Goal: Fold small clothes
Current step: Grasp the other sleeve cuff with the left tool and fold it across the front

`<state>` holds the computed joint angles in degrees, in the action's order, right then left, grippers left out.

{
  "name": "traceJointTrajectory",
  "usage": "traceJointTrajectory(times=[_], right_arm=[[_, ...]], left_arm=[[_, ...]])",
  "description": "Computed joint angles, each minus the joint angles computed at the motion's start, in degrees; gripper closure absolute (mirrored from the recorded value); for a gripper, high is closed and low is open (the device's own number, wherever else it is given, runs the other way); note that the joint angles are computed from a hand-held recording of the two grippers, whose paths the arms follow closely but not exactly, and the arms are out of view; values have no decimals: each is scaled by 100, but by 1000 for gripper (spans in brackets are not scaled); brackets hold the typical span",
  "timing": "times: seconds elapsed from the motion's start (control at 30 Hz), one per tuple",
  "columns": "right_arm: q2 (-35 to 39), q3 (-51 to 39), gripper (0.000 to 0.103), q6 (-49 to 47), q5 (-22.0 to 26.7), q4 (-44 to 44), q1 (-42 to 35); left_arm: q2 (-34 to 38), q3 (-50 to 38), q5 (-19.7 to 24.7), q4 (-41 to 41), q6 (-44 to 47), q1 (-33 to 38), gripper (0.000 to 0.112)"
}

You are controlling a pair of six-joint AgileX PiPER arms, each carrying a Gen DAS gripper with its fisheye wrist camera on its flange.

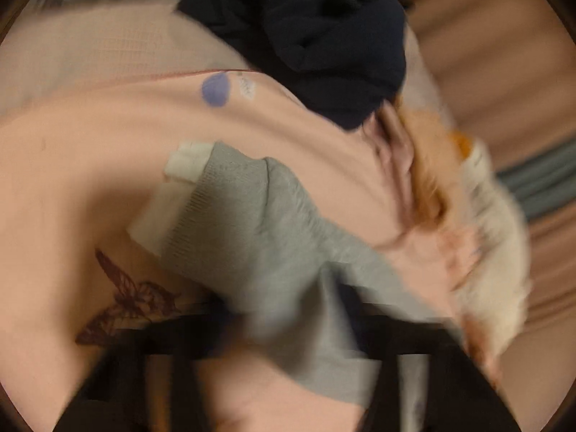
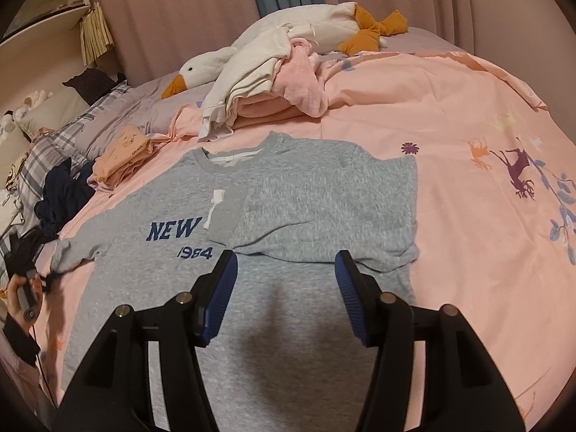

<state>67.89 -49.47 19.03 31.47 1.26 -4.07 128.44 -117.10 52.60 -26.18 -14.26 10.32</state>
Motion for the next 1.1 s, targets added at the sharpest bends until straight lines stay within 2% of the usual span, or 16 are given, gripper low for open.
traceJointTrajectory(times=[0.07, 0.2, 0.3, 0.4, 0.43, 0.5, 0.57, 0.63, 0.67, 0.7, 0.73, 0.77, 0.8, 0.93, 1.0, 1.1], right_arm=[[-64, 65, 47, 24, 19, -69, -27], [-164, 243, 47, -526, 12, 453, -300], [-238, 396, 47, -729, -23, 649, -426], [-320, 551, 47, -1233, -50, 1211, -642], [-331, 582, 47, -1325, -53, 1313, -678], [-362, 652, 47, -1467, -49, 1482, -746], [-375, 714, 47, -1656, -24, 1680, -825], [-369, 751, 46, -1859, 26, 1895, -933], [-360, 779, 46, -2099, 83, 2152, -1027], [-343, 782, 45, -2267, 150, 2331, -1093], [-321, 788, 45, -2449, 228, 2523, -1157], [-288, 776, 44, -2651, 336, 2734, -1207], [-258, 757, 43, -2774, 409, 2870, -1207], [-49, 586, 42, -3078, 528, 3339, -1027], [273, 343, 42, -3470, 718, 3951, -911], [834, -124, 42, -3477, 694, 4324, -446]], left_arm=[[17, -278, 143, 394, 88, -210, 106], [-619, -41, -386, 1389, 557, -1002, 108], [-816, -146, -491, 1881, 768, -1653, 108], [-724, -479, -424, 2469, 881, -2416, 108], [-601, -675, -283, 2606, 922, -2656, 108], [-112, -1406, 322, 2637, 1074, -3027, 108], [300, -1892, 863, 2384, 1308, -3252, 108], [637, -2211, 1394, 1996, 1532, -3392, 102], [767, -2306, 1548, 1926, 1532, -3441, 91], [774, -2170, 1563, 1870, 1532, -3479, 72], [688, -1952, 1445, 1815, 1553, -3493, 60], [571, -1672, 1294, 1730, 1622, -3479, 40], [441, -1417, 1161, 1666, 1677, -3473, 37], [-226, -421, 708, 1061, 2014, -3175, 37], [-678, 233, 299, 545, 2525, -2970, 37], [-1296, 1130, -363, 460, 2761, -2733, 36]])
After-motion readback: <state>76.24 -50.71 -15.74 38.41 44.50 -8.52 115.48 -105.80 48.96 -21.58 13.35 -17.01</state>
